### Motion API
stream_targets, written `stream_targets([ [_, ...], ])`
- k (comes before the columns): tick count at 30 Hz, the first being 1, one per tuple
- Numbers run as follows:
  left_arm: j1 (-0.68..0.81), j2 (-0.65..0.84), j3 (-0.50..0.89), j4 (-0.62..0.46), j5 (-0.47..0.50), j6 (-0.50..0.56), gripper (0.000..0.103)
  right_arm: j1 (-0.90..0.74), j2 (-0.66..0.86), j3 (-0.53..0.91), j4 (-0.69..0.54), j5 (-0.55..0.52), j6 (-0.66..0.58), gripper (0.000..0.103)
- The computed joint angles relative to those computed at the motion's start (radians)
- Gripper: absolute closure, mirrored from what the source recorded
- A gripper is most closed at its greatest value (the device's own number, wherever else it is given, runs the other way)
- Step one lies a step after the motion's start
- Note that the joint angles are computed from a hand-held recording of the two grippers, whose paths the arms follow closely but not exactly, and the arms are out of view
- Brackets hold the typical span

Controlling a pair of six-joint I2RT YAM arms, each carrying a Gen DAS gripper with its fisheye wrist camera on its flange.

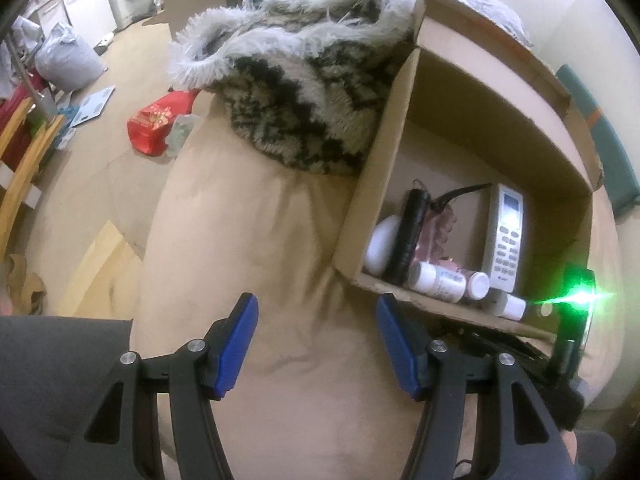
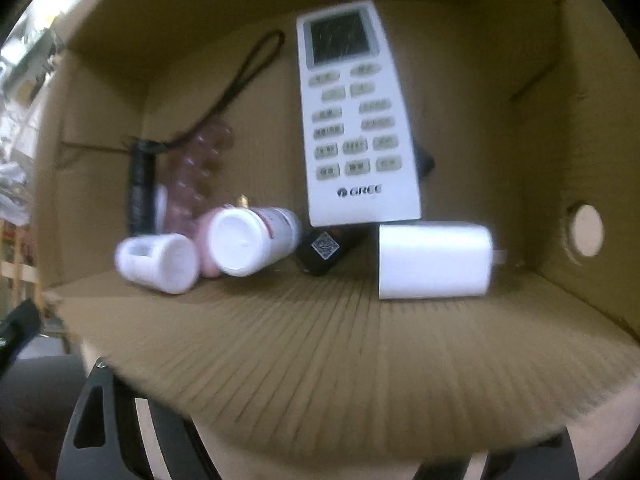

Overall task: Organize rigid objects
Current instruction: 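Grasp the pink eraser with the right tool while the left tool grasps the black battery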

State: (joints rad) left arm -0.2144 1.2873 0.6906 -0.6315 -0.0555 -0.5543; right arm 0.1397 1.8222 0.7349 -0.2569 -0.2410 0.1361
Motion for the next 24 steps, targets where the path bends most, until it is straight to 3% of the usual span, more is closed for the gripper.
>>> stream_targets([
  [1,-0.002,0.008,-0.002,0.001,0.0,-0.004,0.045,0.01,-0.005,-0.011,0.02,0.013,0.003,0.017],
  [4,-0.021,0.012,-0.014,0.016,0.003,-0.018,0.045,0.018,-0.032,-0.03,0.03,0.039,-0.006,0.036],
  [8,-0.088,0.062,-0.006,0.035,0.0,-0.019,0.045,-0.032,-0.076,-0.07,0.005,-0.011,-0.025,0.036],
  [15,-0.226,0.204,0.047,0.075,0.011,-0.077,0.045,-0.282,-0.18,-0.151,-0.092,-0.023,-0.107,0.036],
  [21,-0.329,0.391,0.061,0.24,0.06,-0.324,0.045,-0.385,-0.184,-0.17,-0.113,-0.037,-0.131,0.036],
  [24,-0.386,0.518,0.108,0.294,0.043,-0.374,0.045,-0.368,-0.171,-0.164,-0.107,-0.029,-0.123,0.036],
])
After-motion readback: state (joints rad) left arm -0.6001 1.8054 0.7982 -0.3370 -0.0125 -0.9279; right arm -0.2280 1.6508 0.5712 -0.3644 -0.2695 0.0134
